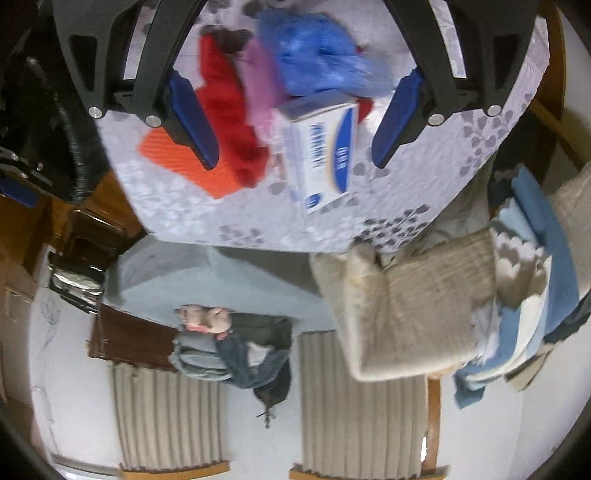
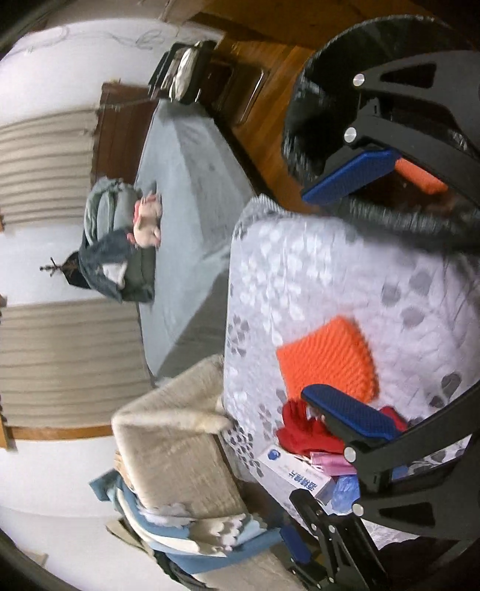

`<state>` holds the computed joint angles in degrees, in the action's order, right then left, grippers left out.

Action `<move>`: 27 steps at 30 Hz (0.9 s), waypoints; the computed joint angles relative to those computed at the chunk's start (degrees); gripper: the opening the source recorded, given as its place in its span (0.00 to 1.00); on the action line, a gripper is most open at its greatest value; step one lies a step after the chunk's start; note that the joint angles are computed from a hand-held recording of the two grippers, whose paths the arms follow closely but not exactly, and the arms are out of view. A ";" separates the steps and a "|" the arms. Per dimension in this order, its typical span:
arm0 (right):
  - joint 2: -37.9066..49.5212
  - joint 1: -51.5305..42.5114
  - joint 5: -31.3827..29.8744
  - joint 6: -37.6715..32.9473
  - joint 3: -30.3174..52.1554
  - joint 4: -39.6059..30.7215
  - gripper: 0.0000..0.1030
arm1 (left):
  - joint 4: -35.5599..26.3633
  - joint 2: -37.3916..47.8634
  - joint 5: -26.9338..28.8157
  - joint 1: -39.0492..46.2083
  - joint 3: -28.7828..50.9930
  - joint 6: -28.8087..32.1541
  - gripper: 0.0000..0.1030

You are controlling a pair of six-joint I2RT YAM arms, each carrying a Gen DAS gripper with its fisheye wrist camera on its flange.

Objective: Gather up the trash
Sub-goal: 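Grasp the alcohol pad box with the left gripper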

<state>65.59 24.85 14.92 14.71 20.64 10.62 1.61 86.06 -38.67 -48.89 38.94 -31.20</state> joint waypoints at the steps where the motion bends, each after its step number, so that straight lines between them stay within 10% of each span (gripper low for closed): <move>1: 3.08 1.24 0.68 0.43 0.68 1.86 0.92 | 0.65 0.21 1.04 1.08 -0.52 0.38 0.80; 27: 35.69 2.52 -1.41 -0.49 14.01 11.06 0.87 | 10.83 8.36 15.78 9.39 -1.37 2.25 0.60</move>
<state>101.28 27.38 13.51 14.22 34.66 21.68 12.44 94.42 -22.88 -39.50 37.57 -28.96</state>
